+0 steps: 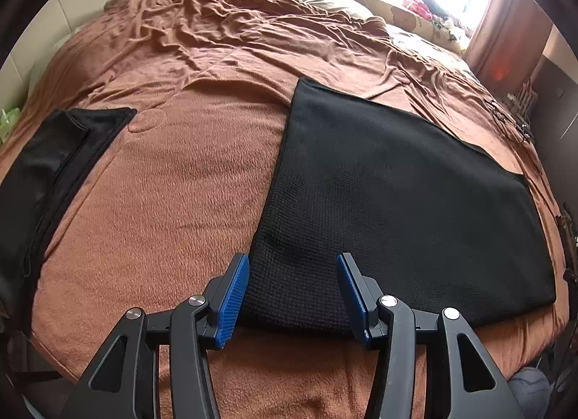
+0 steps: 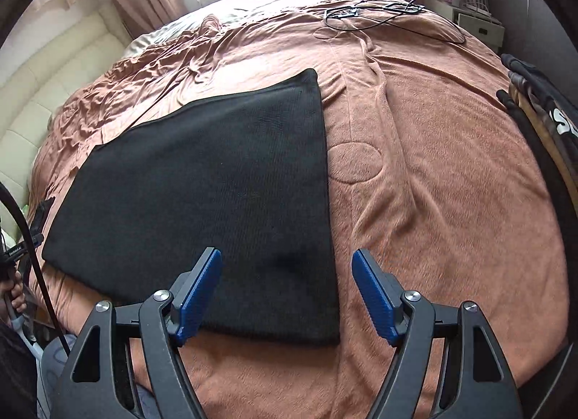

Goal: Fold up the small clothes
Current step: 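Open both tools and release the folded shirt onto the bed, then move both open tools to the side edge of the black shirt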

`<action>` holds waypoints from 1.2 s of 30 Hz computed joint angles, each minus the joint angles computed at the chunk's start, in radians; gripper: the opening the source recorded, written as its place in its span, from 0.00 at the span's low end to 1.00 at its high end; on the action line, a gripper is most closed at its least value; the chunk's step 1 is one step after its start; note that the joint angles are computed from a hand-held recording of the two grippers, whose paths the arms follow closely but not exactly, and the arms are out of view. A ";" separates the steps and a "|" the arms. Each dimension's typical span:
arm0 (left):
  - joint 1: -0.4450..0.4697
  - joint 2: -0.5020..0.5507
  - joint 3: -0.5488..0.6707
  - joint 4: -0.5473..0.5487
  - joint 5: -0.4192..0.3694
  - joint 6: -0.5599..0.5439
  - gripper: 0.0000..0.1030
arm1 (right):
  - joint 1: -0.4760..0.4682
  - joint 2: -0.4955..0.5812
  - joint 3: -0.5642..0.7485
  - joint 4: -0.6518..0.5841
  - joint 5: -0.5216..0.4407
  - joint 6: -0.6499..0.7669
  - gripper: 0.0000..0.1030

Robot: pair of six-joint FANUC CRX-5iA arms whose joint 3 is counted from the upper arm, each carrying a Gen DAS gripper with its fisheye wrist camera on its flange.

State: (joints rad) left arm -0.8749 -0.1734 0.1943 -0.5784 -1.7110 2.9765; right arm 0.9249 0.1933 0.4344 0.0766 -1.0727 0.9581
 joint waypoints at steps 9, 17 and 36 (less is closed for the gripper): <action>-0.041 0.006 -0.035 0.008 -0.013 0.048 0.51 | 0.057 -0.046 -0.096 0.034 0.059 0.009 0.65; -0.037 -0.039 -0.103 0.028 -0.010 0.091 0.50 | 0.053 -0.018 -0.065 0.033 0.056 -0.002 0.50; -0.103 0.032 0.055 -0.073 -0.072 0.010 0.48 | 0.081 0.042 -0.019 0.064 -0.054 0.060 0.37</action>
State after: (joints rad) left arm -0.9782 -0.1413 0.2497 -0.6518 -1.7830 2.9867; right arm 1.0062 0.2353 0.4152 0.1401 -1.1263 1.0177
